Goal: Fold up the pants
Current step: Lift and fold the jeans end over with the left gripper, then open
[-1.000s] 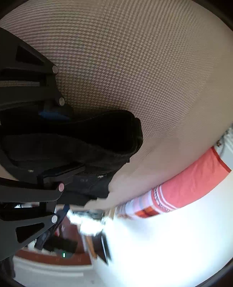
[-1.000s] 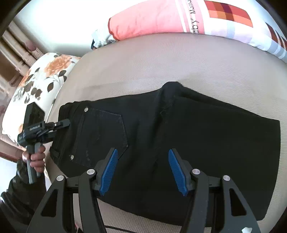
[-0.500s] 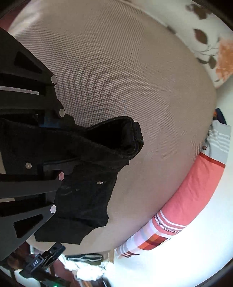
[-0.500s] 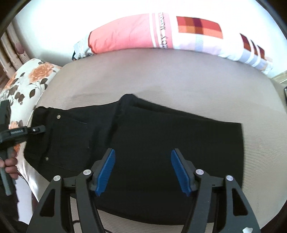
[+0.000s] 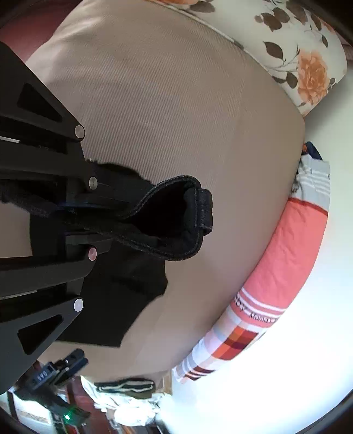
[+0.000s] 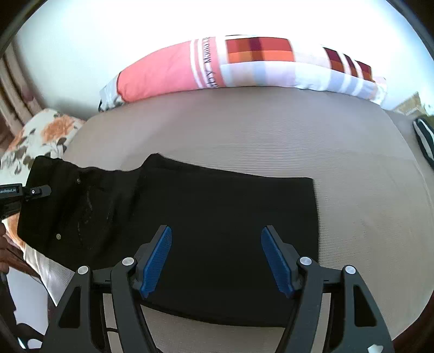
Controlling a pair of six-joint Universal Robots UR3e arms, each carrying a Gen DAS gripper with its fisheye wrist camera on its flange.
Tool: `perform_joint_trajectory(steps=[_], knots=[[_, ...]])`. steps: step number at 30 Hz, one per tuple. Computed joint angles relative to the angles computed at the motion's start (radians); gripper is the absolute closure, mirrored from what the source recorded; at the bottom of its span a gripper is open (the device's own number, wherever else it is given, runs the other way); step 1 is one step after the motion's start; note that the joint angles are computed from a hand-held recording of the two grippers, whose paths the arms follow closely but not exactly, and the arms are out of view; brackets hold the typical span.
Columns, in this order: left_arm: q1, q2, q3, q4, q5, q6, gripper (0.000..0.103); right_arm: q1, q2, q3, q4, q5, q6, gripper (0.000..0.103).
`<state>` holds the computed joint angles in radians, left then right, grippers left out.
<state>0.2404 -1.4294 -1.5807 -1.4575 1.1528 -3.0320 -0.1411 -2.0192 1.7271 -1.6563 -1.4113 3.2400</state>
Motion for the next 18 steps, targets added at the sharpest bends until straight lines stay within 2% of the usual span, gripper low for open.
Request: perform_joint_trajectory(steps=[3, 8, 15, 18], knots=[[-0.082, -0.017, 0.04, 0.013, 0.004, -0.075, 0.092, -0.097, -0.064, 0.009, 0.059, 0.036, -0.058, 0.037], [-0.275, -0.1, 0.111, 0.074, 0.086, -0.202, 0.092, -0.29, -0.166, -0.007, 0.219, 0.084, -0.178, 0.037], [-0.473, -0.256, 0.248, 0.114, 0.104, -0.333, 0.092, -0.663, -0.346, 0.007, 0.458, 0.216, -0.422, 0.037], [-0.54, -0.32, 0.306, 0.14, 0.094, -0.379, 0.092, -0.762, -0.39, 0.023, 0.517, 0.24, -0.492, 0.037]])
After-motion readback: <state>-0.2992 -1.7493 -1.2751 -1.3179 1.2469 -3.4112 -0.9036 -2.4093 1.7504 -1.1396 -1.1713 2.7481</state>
